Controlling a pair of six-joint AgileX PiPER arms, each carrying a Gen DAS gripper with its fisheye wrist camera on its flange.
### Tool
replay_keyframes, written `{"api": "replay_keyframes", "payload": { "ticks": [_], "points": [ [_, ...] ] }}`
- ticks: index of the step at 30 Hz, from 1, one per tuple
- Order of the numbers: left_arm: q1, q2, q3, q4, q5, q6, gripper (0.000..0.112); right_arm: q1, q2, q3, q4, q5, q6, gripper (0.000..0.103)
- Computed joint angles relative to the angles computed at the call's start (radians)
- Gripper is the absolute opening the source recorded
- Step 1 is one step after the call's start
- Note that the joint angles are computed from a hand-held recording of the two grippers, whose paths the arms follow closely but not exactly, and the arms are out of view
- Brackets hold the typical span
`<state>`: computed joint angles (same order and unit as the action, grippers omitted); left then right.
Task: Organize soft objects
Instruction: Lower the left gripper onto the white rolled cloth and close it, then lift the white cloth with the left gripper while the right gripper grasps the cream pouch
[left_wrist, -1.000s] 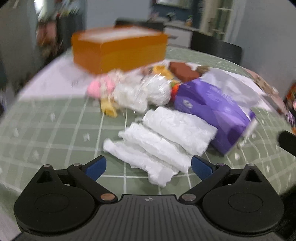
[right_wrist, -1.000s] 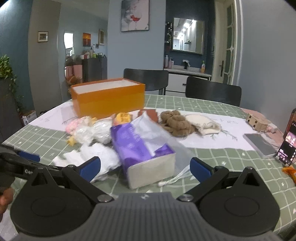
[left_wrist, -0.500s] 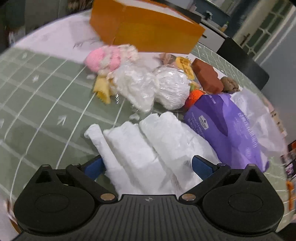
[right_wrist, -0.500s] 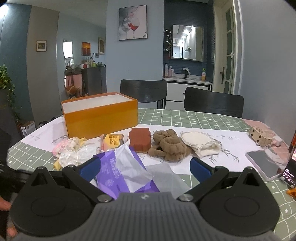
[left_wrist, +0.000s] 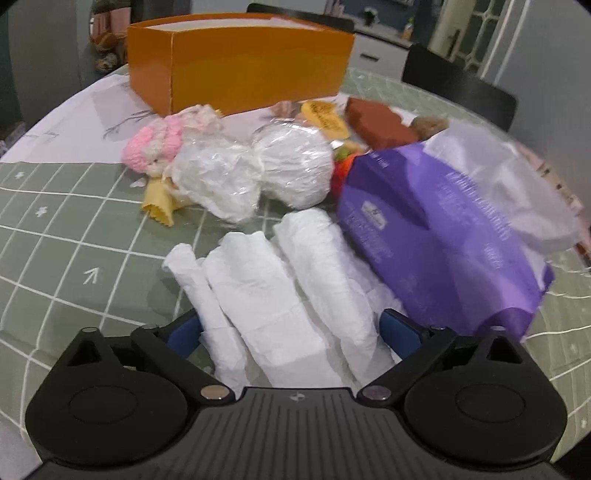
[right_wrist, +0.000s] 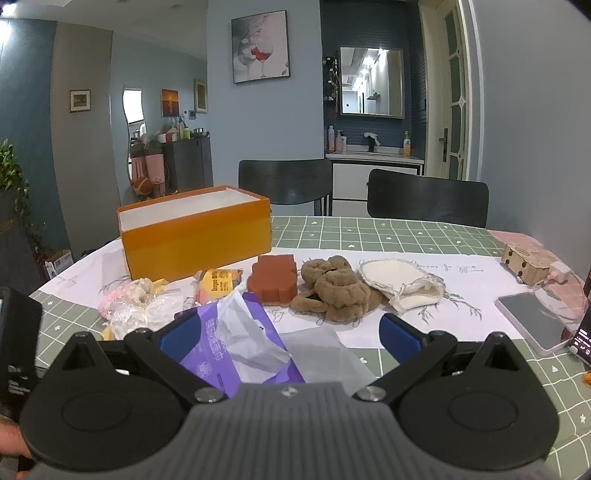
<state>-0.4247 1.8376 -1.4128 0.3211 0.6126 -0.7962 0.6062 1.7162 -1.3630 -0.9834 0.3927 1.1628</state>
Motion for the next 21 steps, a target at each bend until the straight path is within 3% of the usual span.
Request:
{"api": "replay_keyframes", "payload": {
  "ticks": [1,4,9,12,16,21],
  "points": [
    [0.005,-0.01,0.019,-0.009,-0.031,0.015,0.097,0.001,0.003,-0.005,-0.003,0.005,-0.003,0.101],
    [0.039,-0.051,0.088,-0.088,-0.119,0.086,0.06,0.003,0.009,-0.017,-0.013,0.022,-0.004,0.101],
    [0.123,-0.08,0.138,-0.409,-0.177,0.393,0.037,-0.02,0.019,-0.057,0.117,0.041,-0.143,0.1],
    [0.16,-0.097,0.165,-0.557,-0.18,0.561,0.034,-0.033,0.014,-0.064,0.184,0.042,-0.2,0.1],
    [0.208,-0.126,0.198,-0.694,-0.165,0.741,0.03,-0.064,0.018,-0.103,0.432,0.084,-0.452,0.093],
    [0.249,-0.16,0.216,-0.754,-0.11,0.902,0.03,-0.124,0.019,-0.146,0.707,0.175,-0.761,0.089]
  ]
}}
